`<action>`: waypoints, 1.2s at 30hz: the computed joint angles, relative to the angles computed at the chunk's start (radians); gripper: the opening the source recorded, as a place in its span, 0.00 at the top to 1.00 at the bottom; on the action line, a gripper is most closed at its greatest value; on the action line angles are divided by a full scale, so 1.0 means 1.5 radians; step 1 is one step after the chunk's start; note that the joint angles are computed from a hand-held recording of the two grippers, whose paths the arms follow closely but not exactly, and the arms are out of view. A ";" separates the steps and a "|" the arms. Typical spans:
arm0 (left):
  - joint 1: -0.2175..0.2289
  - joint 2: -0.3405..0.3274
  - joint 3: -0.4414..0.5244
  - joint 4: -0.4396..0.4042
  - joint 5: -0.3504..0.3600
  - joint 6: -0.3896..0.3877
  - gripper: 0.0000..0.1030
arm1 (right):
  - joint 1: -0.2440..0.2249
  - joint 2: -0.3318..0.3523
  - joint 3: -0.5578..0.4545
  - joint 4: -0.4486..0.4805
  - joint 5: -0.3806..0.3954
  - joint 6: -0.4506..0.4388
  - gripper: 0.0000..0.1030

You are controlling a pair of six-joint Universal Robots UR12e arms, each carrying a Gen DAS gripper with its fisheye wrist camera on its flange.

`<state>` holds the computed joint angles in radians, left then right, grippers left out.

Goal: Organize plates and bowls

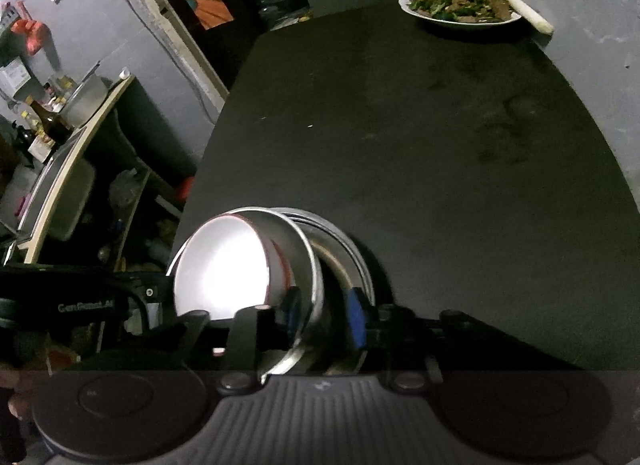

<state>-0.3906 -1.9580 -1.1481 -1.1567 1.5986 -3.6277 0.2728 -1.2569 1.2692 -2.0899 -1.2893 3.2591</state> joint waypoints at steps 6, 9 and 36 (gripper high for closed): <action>-0.006 -0.002 0.006 -0.007 0.024 -0.004 0.71 | 0.000 -0.002 0.003 -0.006 -0.008 0.004 0.60; -0.007 -0.001 0.004 -0.005 0.033 -0.008 0.67 | 0.000 -0.004 0.007 -0.012 -0.011 0.003 0.53; -0.021 0.001 0.000 0.002 0.118 -0.047 0.25 | -0.001 -0.018 0.027 -0.044 -0.064 0.004 0.10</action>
